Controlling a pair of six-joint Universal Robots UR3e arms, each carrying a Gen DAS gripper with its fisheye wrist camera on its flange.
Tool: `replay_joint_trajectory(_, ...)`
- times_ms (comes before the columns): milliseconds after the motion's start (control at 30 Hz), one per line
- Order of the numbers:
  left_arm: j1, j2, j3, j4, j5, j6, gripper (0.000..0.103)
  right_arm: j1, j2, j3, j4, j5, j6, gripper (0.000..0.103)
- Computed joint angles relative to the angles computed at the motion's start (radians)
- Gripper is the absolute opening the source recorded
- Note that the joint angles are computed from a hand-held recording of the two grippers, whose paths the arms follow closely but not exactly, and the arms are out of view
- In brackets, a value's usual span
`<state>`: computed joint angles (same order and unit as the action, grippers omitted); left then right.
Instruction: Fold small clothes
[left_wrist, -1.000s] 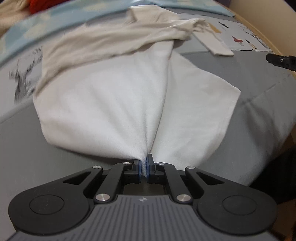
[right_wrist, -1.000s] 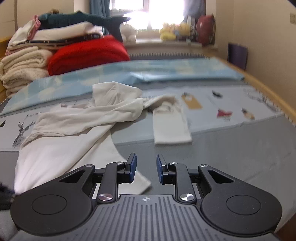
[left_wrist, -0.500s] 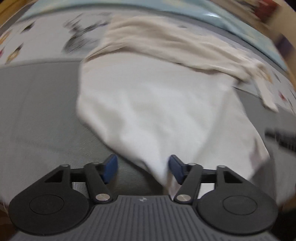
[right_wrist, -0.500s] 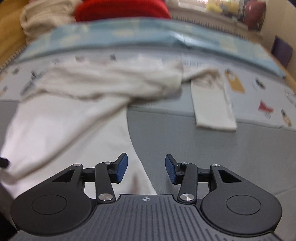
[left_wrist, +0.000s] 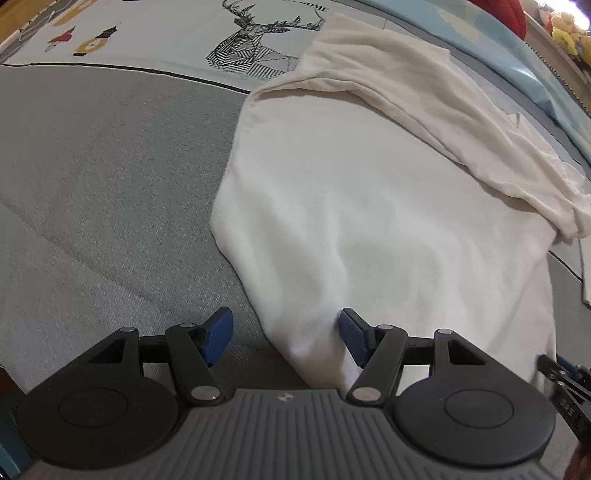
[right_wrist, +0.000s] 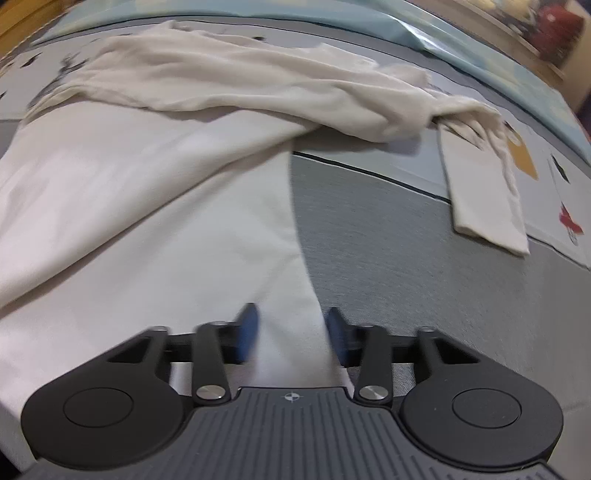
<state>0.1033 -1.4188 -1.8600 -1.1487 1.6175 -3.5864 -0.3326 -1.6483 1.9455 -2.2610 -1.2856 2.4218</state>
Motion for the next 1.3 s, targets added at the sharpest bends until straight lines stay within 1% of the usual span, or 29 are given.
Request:
replay_joint_trajectory(33, -0.001, -0.006, 0.002, 0.0, 0.006, -0.003, 0.068, 0.0, -0.012, 0.01, -0.008, -0.005, -0.013, 0.005)
replay_joint_trajectory(67, -0.003, -0.009, 0.0, 0.004, 0.009, -0.004, 0.066, -0.011, -0.019, 0.013, -0.001, 0.001, -0.026, 0.005)
replay_joint_trajectory(100, -0.008, -0.016, 0.002, 0.009, 0.012, -0.005, 0.062, -0.024, -0.023, 0.007, 0.018, 0.01, -0.03, 0.005)
replay_joint_trajectory(133, -0.015, -0.024, 0.005, 0.014, 0.013, -0.006, 0.054, -0.038, -0.022, -0.002, 0.037, 0.019, -0.034, 0.005)
replay_joint_trajectory(167, -0.016, -0.035, 0.005, 0.028, 0.008, -0.001, 0.049, -0.047, -0.024, -0.005, 0.047, 0.018, -0.039, 0.005)
replay_joint_trajectory(200, -0.026, -0.044, 0.009, 0.038, 0.008, -0.002, 0.041, -0.055, -0.024, -0.006, 0.052, 0.009, -0.042, 0.005)
replay_joint_trajectory(267, -0.063, -0.063, 0.02, 0.055, 0.04, -0.01, 0.032, -0.074, -0.033, 0.0, 0.062, -0.001, -0.056, 0.005)
replay_joint_trajectory(300, -0.074, -0.072, 0.025, 0.062, 0.05, -0.01, 0.024, -0.088, -0.041, 0.0, 0.076, -0.001, -0.071, 0.004)
replay_joint_trajectory(333, -0.09, -0.081, 0.032, 0.067, 0.063, -0.01, 0.019, -0.099, -0.049, 0.004, 0.086, -0.004, -0.085, 0.004)
replay_joint_trajectory(433, -0.116, -0.098, 0.049, 0.066, 0.075, -0.001, 0.019, -0.139, -0.072, 0.011, 0.123, -0.024, -0.131, 0.004)
replay_joint_trajectory(600, -0.123, -0.091, 0.031, 0.129, 0.014, 0.037, 0.011, -0.206, -0.112, 0.028, 0.164, -0.075, -0.229, 0.002)
replay_joint_trajectory(733, -0.158, -0.106, 0.041, 0.185, -0.023, 0.084, 0.011, -0.268, -0.138, 0.03, 0.194, -0.12, -0.279, 0.0)
replay_joint_trajectory(767, -0.168, -0.113, 0.043, 0.203, -0.03, 0.096, 0.011, -0.284, -0.14, 0.024, 0.204, -0.131, -0.281, 0.0)
replay_joint_trajectory(800, -0.181, -0.119, 0.047, 0.221, -0.031, 0.107, 0.011, -0.291, -0.137, 0.021, 0.199, -0.16, -0.268, 0.0)
replay_joint_trajectory(867, -0.198, -0.147, 0.068, 0.247, -0.022, 0.136, 0.011, -0.296, -0.116, 0.024, 0.163, -0.252, -0.247, 0.0)
replay_joint_trajectory(900, -0.208, -0.157, 0.076, 0.25, -0.015, 0.145, 0.011, -0.314, -0.11, 0.018, 0.164, -0.266, -0.24, 0.0)
replay_joint_trajectory(933, -0.217, -0.166, 0.084, 0.245, -0.006, 0.146, 0.011, -0.345, -0.112, 0.005, 0.189, -0.246, -0.239, 0.0)
replay_joint_trajectory(1000, -0.224, -0.175, 0.092, 0.22, 0.014, 0.145, 0.01, -0.419, -0.147, -0.007, 0.239, -0.152, -0.269, 0.0)
replay_joint_trajectory(1100, -0.204, -0.158, 0.071, 0.167, 0.042, 0.135, 0.009, -0.494, -0.213, 0.015, 0.252, -0.029, -0.296, 0.001)
replay_joint_trajectory(1167, -0.176, -0.116, 0.037, 0.138, 0.052, 0.125, 0.009, -0.5, -0.216, -0.007, 0.301, 0.004, -0.269, 0.011)
replay_joint_trajectory(1233, -0.157, -0.096, 0.023, 0.109, 0.067, 0.127, 0.009, -0.48, -0.221, -0.021, 0.34, 0.019, -0.234, 0.035)
replay_joint_trajectory(1300, -0.166, -0.092, 0.032, 0.064, 0.113, 0.139, 0.009, -0.452, -0.214, -0.022, 0.337, 0.033, -0.216, 0.046)
